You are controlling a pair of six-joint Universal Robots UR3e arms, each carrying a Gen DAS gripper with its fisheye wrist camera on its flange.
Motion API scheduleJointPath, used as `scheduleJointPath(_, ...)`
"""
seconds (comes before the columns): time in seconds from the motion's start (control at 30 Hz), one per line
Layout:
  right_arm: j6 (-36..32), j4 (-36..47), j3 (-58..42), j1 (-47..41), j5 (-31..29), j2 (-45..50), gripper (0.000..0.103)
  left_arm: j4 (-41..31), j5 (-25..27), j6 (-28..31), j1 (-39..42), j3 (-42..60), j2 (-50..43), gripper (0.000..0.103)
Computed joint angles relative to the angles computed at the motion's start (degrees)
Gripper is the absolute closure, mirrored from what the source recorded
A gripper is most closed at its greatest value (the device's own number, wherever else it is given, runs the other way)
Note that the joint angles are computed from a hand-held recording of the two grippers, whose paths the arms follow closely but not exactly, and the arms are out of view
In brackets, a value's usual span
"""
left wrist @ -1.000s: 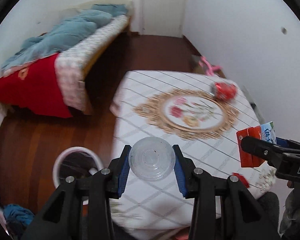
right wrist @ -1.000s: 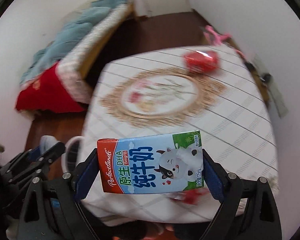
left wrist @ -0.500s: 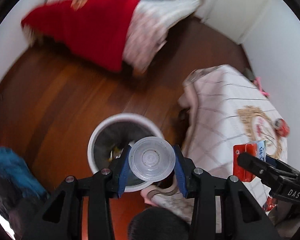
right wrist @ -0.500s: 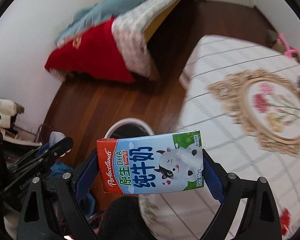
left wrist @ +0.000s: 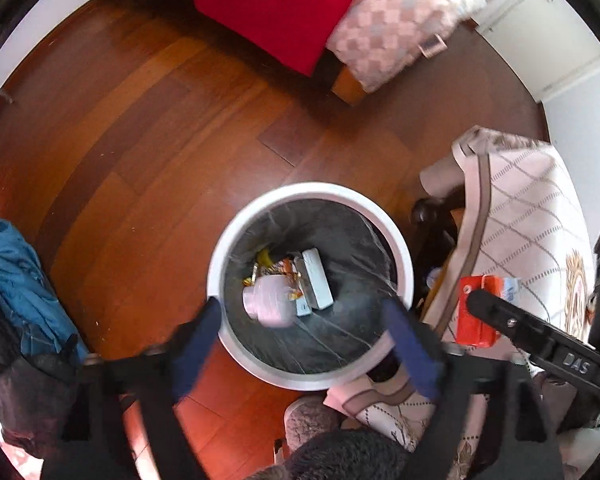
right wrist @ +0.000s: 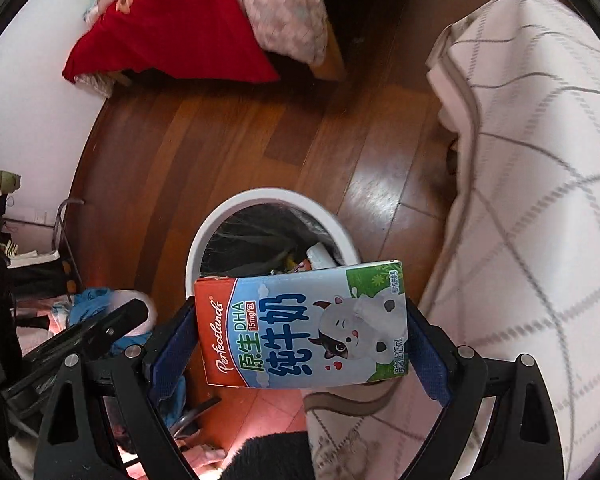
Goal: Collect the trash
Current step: 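Carry the plastic lid and milk carton over the bin and open both tools, then move both open tools back from the bin toward the table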
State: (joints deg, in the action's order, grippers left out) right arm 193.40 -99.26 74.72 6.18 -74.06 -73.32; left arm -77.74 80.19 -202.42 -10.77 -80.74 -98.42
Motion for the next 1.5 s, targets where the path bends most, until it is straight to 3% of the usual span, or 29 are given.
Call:
scheduleJointPath(0.07,0.1,0.8,-2.0,0.6,-0.1,2.7,0.007,-0.7,2.0,-0.4,0.4,-0.3,0.6,0.008)
scheduleJointPath(0.13,-0.1,0.6,-2.0,0.5,0.4,3.3,0.000,-1.0,3.9,-0.6,0.4,-0.4,0.9,0.006)
scheduleJointPath(0.3,0.1,-0.6,-2.4,1.2,-0.8,3.3,0.000,0.3,9.5,-1.2,-1.0,-2.6,3.7,0.005)
scheduleJointPath(0.43,-1.2,2.5,-4.0,2.8,-5.1,1.4,0.000,-1.0,15.7,-2.1,-3.9,-2.0,4.4,0.005)
scheduleJointPath(0.63,-2.5,6.0,-4.0,5.8,-11.0,-2.4,0.000,-2.9,16.5,-3.9,-5.9,-3.4,7.9,0.005)
scheduleJointPath(0.87,-1.9,7.3,-0.3,7.0,-12.8,-9.6,0.000,-6.7,18.3,-5.7,-9.9,0.0,9.3,0.006)
scheduleJointPath(1.23,-1.0,13.3,-2.2,6.7,-11.3,-20.4,0.000,-14.8,22.1,-8.4,-15.7,9.8,11.5,0.006)
scheduleJointPath(1.5,-1.1,18.6,-6.7,5.3,-9.4,-27.7,0.000,-24.2,25.8,-11.7,-21.7,25.2,8.5,0.006)
